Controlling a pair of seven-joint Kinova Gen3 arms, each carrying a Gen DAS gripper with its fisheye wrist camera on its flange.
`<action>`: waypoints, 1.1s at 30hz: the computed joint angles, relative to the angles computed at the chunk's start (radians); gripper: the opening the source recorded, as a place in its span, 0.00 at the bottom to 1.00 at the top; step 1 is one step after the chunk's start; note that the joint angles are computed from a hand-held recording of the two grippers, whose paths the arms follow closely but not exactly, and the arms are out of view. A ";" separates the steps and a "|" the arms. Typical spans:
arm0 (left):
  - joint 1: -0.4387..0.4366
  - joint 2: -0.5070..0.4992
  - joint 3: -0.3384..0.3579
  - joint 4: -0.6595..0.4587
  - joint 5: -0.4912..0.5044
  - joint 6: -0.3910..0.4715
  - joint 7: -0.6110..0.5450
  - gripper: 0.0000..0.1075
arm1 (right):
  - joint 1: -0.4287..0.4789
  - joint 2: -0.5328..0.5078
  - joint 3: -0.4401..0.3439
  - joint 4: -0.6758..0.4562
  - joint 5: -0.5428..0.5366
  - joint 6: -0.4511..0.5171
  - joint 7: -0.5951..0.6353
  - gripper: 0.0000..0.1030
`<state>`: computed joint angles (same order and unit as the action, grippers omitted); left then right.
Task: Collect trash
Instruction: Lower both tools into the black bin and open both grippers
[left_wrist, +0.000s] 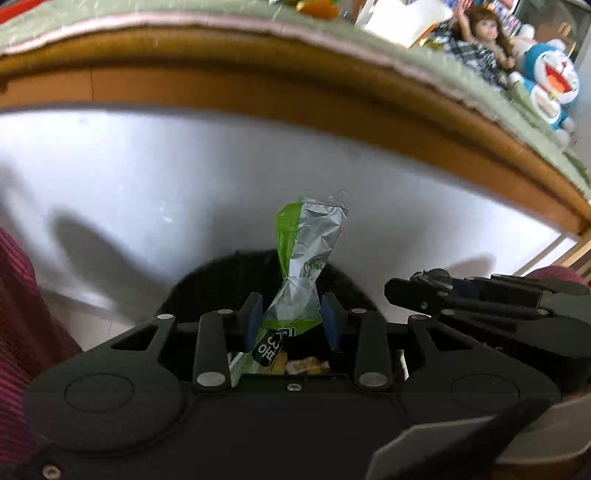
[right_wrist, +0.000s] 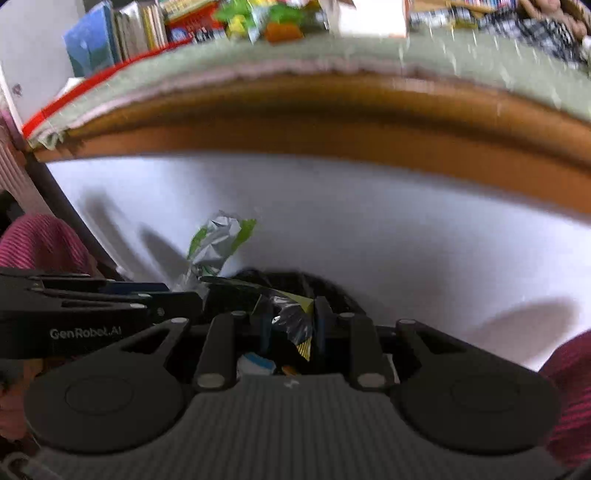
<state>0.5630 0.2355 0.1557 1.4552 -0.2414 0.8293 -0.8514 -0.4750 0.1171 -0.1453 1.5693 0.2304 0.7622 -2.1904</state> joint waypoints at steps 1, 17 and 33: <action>-0.001 0.008 0.000 -0.001 0.002 0.003 0.001 0.31 | 0.001 0.007 0.000 0.002 -0.005 0.005 -0.002 0.29; -0.003 0.094 -0.022 -0.053 0.035 0.084 -0.024 0.31 | 0.018 0.055 0.014 -0.008 -0.095 0.037 0.019 0.30; 0.013 0.104 -0.031 -0.076 0.023 0.124 -0.012 0.48 | 0.014 0.064 0.024 -0.009 -0.092 0.020 -0.003 0.50</action>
